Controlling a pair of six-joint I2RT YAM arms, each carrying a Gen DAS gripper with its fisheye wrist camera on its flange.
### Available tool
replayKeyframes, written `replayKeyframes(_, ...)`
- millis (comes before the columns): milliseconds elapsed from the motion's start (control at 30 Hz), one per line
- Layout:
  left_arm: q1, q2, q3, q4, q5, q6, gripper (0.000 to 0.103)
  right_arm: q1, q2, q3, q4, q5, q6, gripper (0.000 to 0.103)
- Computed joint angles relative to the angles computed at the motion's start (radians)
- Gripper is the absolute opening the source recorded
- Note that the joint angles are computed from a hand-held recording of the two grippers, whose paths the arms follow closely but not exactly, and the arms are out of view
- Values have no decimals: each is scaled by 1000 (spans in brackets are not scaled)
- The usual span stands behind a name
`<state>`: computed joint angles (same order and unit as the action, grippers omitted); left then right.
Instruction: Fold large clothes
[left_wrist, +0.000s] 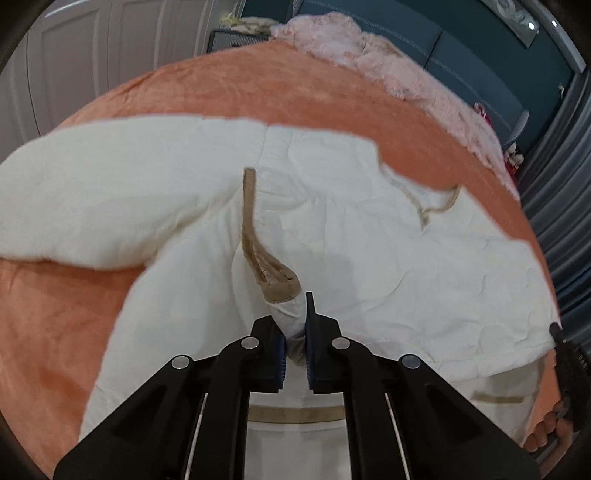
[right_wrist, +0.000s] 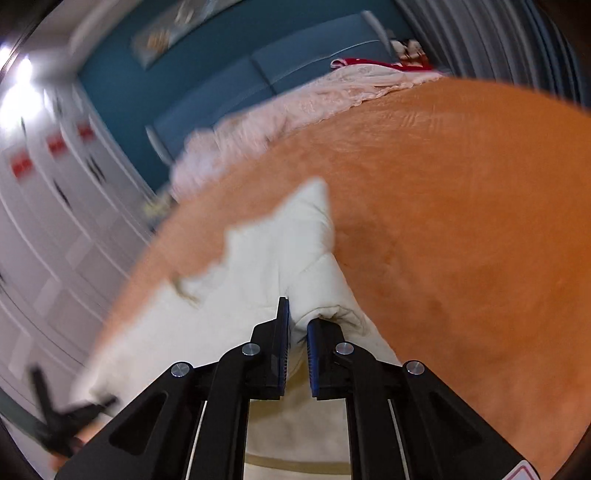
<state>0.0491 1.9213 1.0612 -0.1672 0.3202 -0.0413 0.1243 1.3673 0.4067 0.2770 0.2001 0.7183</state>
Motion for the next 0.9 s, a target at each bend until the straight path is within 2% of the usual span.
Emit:
replayKeyframes(167, -8, 24, -87, 142, -29, 18, 8, -14, 233, 55, 21, -12, 23, 8)
replayKeyframes(267, -16, 32, -137, 242, -42, 32, 9, 19, 306, 84, 20, 46, 31, 9)
replayKeyframes(367, -10, 33, -173, 309, -27, 30, 9, 44, 280, 92, -30, 91, 53, 14)
replayKeyframes(433, -2, 38, -175, 322, -3, 21, 10, 76, 198, 51, -80, 140, 120, 19)
replayKeyframes(467, 4, 41, -176, 327, 8, 19, 10, 127, 117, 28, -144, 211, 182, 19)
replayKeyframes(500, 4, 39, -181, 335, 10, 16, 10, 218, 35, 42, -273, 342, 254, 20)
replayKeyframes(533, 2, 40, -185, 343, 11, 20, 10, 276, 4, 67, -342, 418, 278, 28)
replayKeyframes(567, 0, 40, -186, 348, 7, 24, 9, 345, -6, 118, -401, 486, 275, 28)
replayKeyframes(633, -7, 38, -192, 357, -6, 28, 9, 382, 61, 225, -412, 455, 180, 28)
replayKeyframes(733, -10, 36, -195, 362, -13, 28, 10, 408, 267, 403, -361, 349, 34, 27)
replayKeyframes(800, -10, 36, -195, 362, -11, 28, 10, 407, 400, 509, -362, 270, 2, 26)
replayKeyframes(900, -14, 34, -204, 376, -15, 27, 10, 415, 543, 597, -381, 243, 6, 26)
